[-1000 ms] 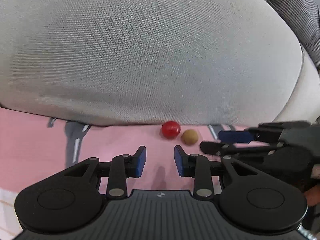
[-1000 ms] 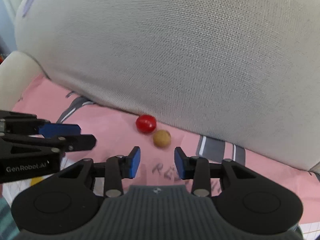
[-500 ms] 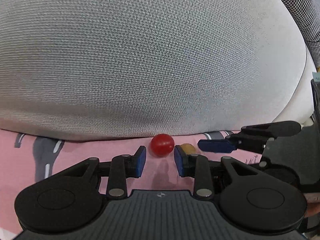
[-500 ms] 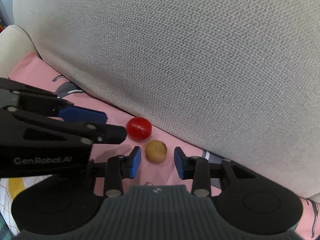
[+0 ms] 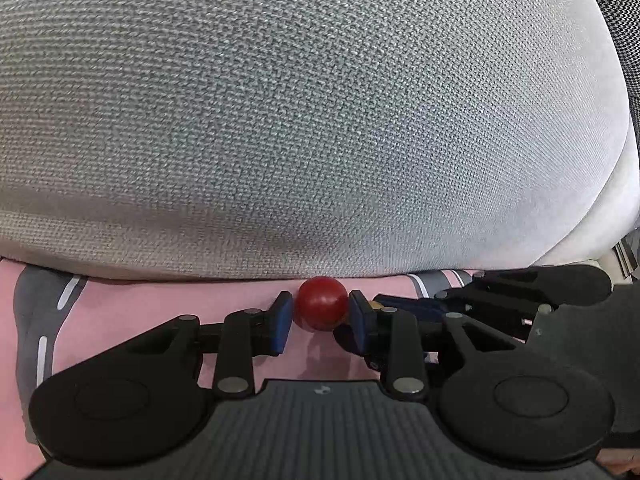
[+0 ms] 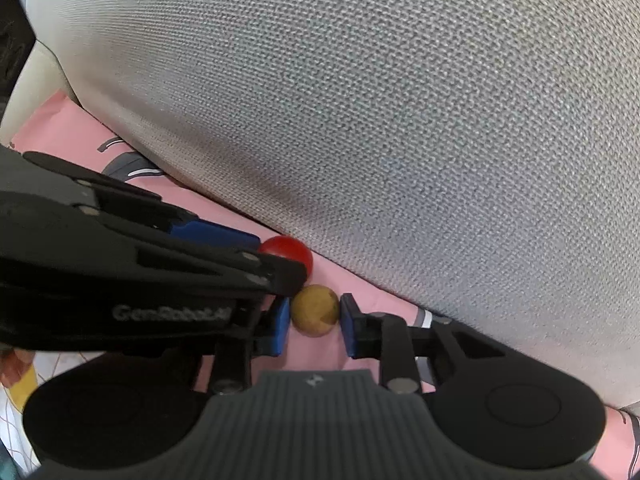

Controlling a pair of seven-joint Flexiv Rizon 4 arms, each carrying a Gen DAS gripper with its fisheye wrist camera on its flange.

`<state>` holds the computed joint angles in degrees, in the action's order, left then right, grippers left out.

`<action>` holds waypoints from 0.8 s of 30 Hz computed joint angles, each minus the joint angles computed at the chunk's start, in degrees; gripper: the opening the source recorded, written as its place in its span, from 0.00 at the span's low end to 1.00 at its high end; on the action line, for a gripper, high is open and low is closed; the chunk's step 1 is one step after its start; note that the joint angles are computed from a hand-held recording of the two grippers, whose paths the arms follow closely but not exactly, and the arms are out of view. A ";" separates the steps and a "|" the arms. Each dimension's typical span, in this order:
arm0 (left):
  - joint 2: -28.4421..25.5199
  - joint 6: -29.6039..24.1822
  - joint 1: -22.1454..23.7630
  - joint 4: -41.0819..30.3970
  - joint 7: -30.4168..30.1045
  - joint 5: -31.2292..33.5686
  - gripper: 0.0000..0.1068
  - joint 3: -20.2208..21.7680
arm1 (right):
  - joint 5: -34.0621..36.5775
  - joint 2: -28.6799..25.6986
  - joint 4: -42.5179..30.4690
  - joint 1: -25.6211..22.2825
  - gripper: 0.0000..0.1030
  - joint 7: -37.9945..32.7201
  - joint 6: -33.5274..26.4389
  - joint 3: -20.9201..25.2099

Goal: Organize fruits
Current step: 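Grasp the red tomato with the left gripper while the right gripper grasps the brown nut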

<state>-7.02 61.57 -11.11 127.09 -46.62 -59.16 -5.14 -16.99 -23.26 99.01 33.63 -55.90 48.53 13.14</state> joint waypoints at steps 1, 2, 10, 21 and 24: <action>-0.23 0.14 -0.09 -0.10 -0.10 -0.26 0.34 -0.14 | -0.14 -0.24 -0.08 0.16 0.22 0.29 0.19 -0.11; -0.37 0.11 -0.11 -0.18 -0.20 -0.47 0.34 -0.21 | -0.18 -0.26 -0.02 0.20 0.22 0.51 0.30 -0.16; -2.75 5.92 -2.66 -0.61 -2.12 -2.58 0.30 -2.59 | -1.15 0.93 1.11 0.28 0.22 2.15 -0.18 -0.43; -1.14 9.28 -3.80 0.82 -6.29 -1.43 0.29 -2.52 | -1.28 4.83 3.63 -0.96 0.22 2.95 -0.86 0.16; -0.02 9.29 -3.77 1.59 -8.27 1.55 0.29 -1.70 | -1.43 5.93 4.54 -0.78 0.22 3.58 -0.66 0.55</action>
